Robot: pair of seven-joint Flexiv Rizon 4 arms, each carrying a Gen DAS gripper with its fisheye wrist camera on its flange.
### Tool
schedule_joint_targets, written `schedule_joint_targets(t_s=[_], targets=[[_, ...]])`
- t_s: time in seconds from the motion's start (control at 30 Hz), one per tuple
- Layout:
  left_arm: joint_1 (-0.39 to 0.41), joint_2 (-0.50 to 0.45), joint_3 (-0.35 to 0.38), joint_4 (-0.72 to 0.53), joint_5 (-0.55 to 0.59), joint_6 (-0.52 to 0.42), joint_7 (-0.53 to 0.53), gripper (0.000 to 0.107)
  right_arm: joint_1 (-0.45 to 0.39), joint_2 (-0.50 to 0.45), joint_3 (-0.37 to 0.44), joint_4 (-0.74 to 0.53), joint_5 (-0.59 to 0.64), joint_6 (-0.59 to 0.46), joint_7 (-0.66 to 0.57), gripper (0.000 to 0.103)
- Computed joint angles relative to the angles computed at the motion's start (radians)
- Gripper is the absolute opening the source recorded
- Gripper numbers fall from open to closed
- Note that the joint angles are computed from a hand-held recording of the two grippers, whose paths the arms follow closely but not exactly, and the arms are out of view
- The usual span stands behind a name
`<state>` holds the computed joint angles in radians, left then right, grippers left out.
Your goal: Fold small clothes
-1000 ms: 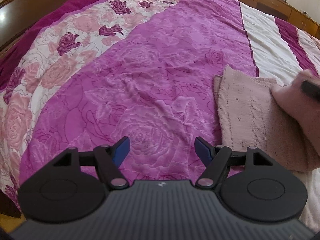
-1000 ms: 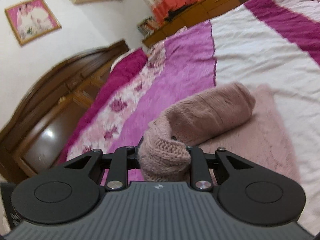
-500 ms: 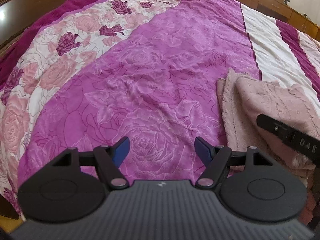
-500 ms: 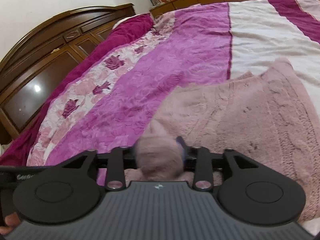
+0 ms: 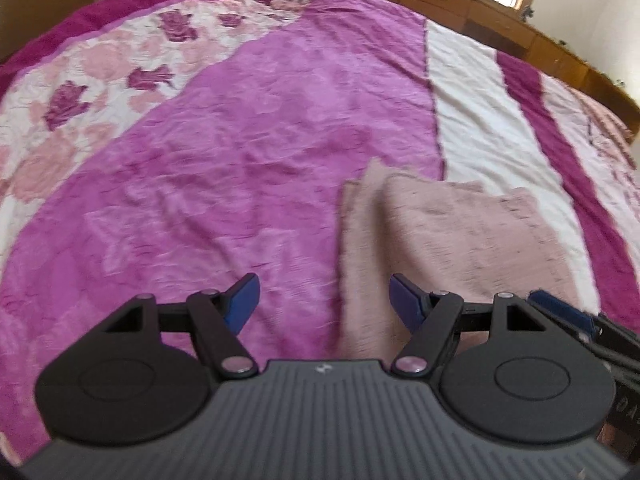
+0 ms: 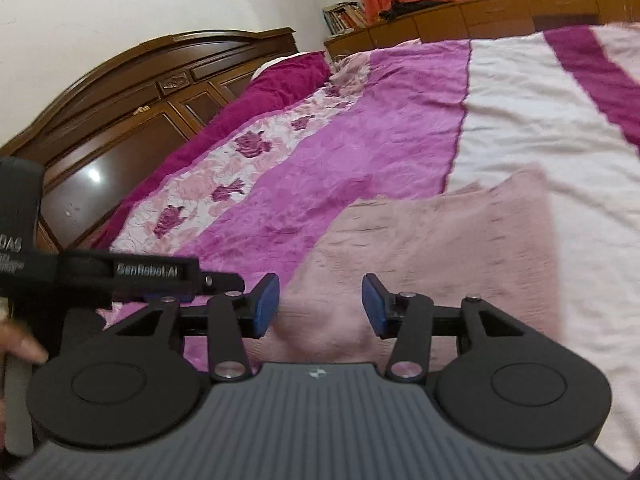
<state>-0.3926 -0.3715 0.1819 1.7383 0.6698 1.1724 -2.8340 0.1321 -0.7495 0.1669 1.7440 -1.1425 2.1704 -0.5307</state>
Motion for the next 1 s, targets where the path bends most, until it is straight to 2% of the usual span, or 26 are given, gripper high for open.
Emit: schedule_joint_targets(t_s=[0.17, 0.4, 0.63, 0.7, 0.77, 0.83, 0.87, 0.93, 1.0], targets=[[0.005, -0.055, -0.008, -0.056, -0.026, 0.040, 0.032, 0.073, -0.045, 0.044, -0.014, 0.051, 0.030, -0.009, -0.001, 0.054], [-0.002, -0.133, 0.008, -0.095, -0.126, 0.100, 0.115, 0.073, -0.073, 0.066, -0.015, 0.101, 0.201, -0.053, -0.088, 0.054], [0.007, -0.205, 0.020, -0.079, -0.247, 0.221, 0.191, 0.072, -0.091, 0.050, 0.018, 0.108, 0.320, -0.101, -0.169, 0.054], [0.001, -0.224, 0.035, -0.066, -0.269, 0.285, 0.190, 0.071, -0.082, 0.044, 0.025, 0.108, 0.359, -0.115, -0.196, 0.054], [-0.006, -0.241, 0.048, -0.056, -0.292, 0.345, 0.185, 0.055, -0.112, 0.026, 0.063, 0.098, 0.357, -0.129, -0.200, 0.054], [0.008, -0.254, 0.033, -0.039, -0.331, 0.403, 0.188, 0.045, -0.124, 0.011, 0.086, 0.089, 0.366, -0.131, -0.206, 0.054], [-0.002, -0.261, 0.045, -0.037, -0.344, 0.423, 0.183, 0.035, -0.131, 0.004, 0.095, 0.086, 0.368, -0.129, -0.210, 0.055], [-0.046, -0.273, 0.099, -0.042, -0.362, 0.446, 0.176, 0.022, -0.131, -0.004, 0.103, 0.079, 0.376, -0.128, -0.217, 0.058], [-0.064, -0.271, 0.121, -0.041, -0.382, 0.456, 0.192, 0.018, -0.143, -0.018, 0.121, 0.069, 0.367, -0.123, -0.220, 0.058]])
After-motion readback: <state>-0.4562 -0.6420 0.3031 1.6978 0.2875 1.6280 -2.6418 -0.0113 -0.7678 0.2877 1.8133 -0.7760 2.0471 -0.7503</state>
